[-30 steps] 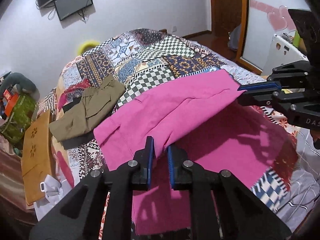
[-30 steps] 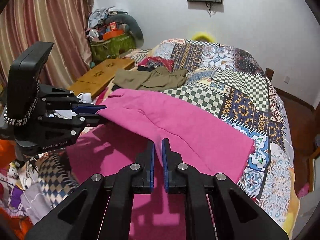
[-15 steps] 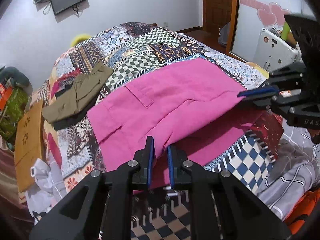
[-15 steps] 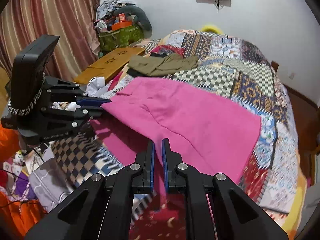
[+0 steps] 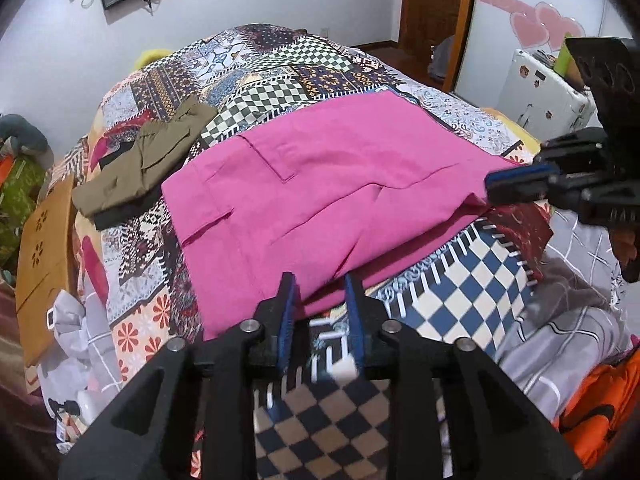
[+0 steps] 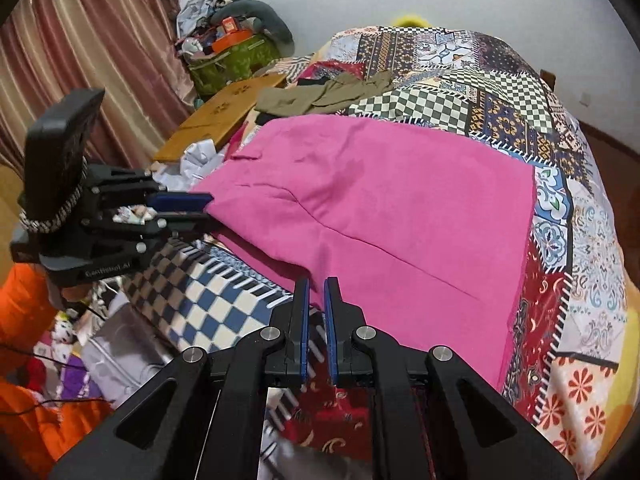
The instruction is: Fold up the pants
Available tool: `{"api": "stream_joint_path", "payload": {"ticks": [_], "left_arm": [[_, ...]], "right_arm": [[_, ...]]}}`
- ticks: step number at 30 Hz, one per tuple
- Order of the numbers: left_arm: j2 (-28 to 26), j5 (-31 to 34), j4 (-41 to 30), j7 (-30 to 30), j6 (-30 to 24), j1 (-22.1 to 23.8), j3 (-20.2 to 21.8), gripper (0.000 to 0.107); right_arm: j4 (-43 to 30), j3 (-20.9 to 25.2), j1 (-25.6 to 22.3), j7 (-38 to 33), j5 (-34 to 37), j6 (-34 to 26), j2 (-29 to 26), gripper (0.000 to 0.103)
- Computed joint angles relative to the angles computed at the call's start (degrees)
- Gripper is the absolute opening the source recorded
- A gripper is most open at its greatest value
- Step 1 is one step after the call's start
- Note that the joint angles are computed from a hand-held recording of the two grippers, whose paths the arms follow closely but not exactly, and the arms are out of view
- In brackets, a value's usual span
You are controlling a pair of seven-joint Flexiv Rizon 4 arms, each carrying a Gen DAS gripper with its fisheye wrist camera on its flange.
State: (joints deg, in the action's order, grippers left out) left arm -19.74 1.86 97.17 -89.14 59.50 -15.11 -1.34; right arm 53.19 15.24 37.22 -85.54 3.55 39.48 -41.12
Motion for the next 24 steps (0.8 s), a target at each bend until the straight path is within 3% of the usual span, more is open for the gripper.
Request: {"api": "stream_joint_path", "payload": {"ticks": [4, 6, 8, 11, 15, 19, 21, 24], "left_arm": [[1.87, -1.59, 1.34, -1.4, 0.75, 0.98, 0.33, 0.037], [2.32, -0.6, 0.92, -3.3, 0.68, 0.93, 1.15, 0.045], [2.18, 3.25, -0.72, -7.12, 0.11, 0.05, 2.97, 0.06], [1.44, 3.77, -1.76, -9.82, -0.47, 0.93, 3.07, 0.066], [-0.49, -0.53, -2.39, -11.18, -3.9, 2.94, 1.74, 0.066], [-2.05, -11.42, 0.21, -7.9, -4.17, 6.52, -2.27, 0.065], [-2.13, -11.15, 0.77, -9.24, -2.87, 5.53, -1.33, 0.061], [-1.54, -7.33, 0.92, -12.02, -1.5, 3.58, 0.83, 0.047]], "right_arm": [[1.31, -0.54, -0.1, 1.04, -0.26, 2.77, 1.28, 0.014], [1.28, -0.43, -0.39, 1.53, -0.12, 3.87, 1.31, 0.016], [0.33, -0.61, -0.39, 2.25, -0.41, 4.1, 0.83, 0.019], [-1.61, -1.32, -0.01, 3.65, -1.32, 4.44, -0.45, 0.024], [-6.59, -1.27, 0.41, 5.1, -1.2, 3.01, -3.65, 0.03], [-10.34, -1.05, 1.11, 5.79, -0.59, 0.78, -6.38, 0.033], [-12.27, -0.96, 1.5, 5.4, -0.25, -0.99, -7.64, 0.033], [-14.66, -1.19, 2.4, 4.25, -0.15, -3.15, -9.25, 0.033]]}}
